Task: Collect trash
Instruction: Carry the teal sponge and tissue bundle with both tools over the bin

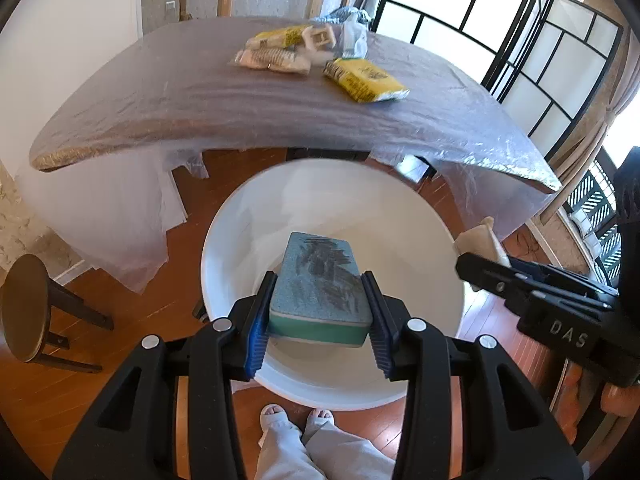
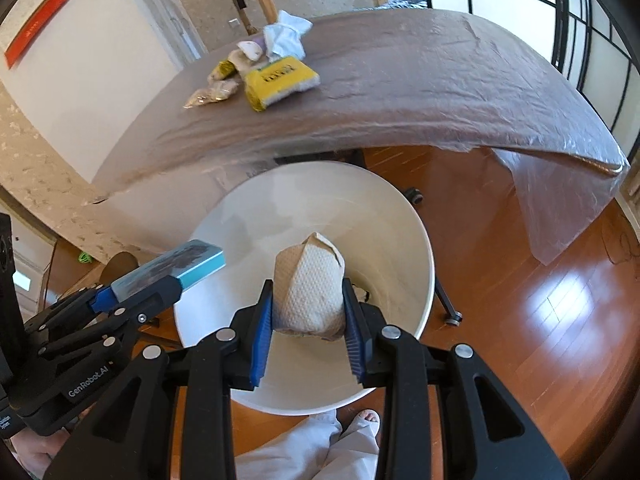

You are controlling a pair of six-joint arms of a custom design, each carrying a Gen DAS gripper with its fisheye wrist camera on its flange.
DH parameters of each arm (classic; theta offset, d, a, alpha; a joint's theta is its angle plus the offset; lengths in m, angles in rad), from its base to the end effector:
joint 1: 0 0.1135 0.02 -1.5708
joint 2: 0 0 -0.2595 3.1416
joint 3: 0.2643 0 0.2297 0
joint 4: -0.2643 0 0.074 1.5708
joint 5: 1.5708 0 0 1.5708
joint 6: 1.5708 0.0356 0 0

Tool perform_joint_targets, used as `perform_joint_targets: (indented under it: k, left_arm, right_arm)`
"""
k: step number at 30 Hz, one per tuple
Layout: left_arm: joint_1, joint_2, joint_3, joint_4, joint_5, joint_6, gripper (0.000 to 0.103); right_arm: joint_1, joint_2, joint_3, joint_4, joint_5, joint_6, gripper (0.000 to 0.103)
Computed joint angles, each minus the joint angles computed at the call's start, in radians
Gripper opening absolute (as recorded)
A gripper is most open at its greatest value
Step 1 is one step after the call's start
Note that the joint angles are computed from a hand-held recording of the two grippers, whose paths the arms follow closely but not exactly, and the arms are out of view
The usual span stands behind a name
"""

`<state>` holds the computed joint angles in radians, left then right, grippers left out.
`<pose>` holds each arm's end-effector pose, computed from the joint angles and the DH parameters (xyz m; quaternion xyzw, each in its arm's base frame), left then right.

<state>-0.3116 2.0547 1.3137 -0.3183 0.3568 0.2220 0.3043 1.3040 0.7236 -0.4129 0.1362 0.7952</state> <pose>0.3744 -0.1337 0.1442 0.2943 0.9066 -0.1827 0.2410 0.2205 0.0642 0.2009 0.2512 0.9230 0.0928 0.2763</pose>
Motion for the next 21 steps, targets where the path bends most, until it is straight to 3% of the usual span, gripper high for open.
perform_joint_targets:
  k: [21]
  left_arm:
    - [0.006,0.098,0.095,-0.028,-0.015,0.029,0.044]
  right_arm:
    - [-0.009,0.12,0.01,0.064,-0.001,0.011,0.032]
